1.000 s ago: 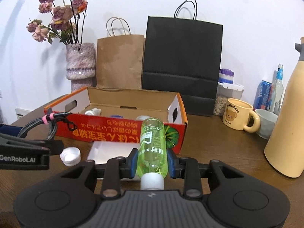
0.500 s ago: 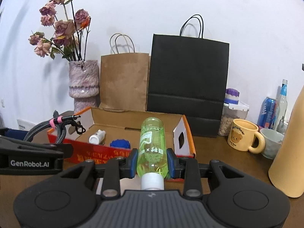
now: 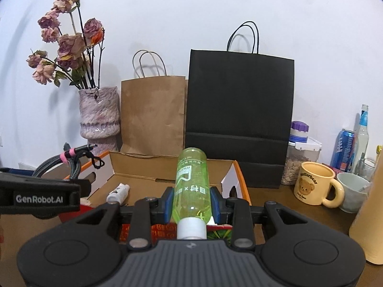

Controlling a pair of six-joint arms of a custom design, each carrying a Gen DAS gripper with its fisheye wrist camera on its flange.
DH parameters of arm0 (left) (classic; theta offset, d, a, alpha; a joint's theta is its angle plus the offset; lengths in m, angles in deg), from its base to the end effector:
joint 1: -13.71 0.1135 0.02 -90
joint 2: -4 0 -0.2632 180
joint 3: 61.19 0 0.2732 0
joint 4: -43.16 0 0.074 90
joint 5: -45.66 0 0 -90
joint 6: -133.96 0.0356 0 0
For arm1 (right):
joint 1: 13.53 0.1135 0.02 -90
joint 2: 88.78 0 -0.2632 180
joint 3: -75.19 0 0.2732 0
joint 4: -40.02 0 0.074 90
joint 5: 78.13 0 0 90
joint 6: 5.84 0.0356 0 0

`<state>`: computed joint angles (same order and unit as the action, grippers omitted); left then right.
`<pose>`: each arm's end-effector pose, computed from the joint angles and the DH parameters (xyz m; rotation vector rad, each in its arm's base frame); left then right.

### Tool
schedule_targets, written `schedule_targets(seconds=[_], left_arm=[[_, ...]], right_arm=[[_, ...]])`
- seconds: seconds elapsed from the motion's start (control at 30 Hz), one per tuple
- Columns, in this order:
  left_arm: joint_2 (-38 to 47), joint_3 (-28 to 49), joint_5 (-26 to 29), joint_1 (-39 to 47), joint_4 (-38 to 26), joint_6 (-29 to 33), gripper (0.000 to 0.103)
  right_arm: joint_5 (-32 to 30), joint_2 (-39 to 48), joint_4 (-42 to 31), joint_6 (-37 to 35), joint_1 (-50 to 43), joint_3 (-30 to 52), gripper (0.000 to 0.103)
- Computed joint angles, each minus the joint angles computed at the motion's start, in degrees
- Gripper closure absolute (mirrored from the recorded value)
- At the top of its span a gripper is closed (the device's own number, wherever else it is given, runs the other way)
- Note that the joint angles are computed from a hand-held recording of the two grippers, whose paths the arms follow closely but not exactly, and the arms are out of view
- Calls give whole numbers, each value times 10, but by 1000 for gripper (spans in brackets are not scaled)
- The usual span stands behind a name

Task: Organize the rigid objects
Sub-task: 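Carry the black cable and green spray bottle with both tools over the box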

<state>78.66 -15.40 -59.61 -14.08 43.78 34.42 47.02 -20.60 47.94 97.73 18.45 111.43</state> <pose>0.2565 -0.1246 0.1841 0.1622 2.0411 -0.1313 0.2214 0.1141 0.1713 0.0805 1.9091 -0.0763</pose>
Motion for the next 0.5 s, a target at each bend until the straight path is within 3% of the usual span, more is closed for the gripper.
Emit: schedule_targets(seconds=[0.5], left_arm=[[141,119,8,25,38,9,15]], right_arm=[[-74,134,73,-44,-76,85,73]])
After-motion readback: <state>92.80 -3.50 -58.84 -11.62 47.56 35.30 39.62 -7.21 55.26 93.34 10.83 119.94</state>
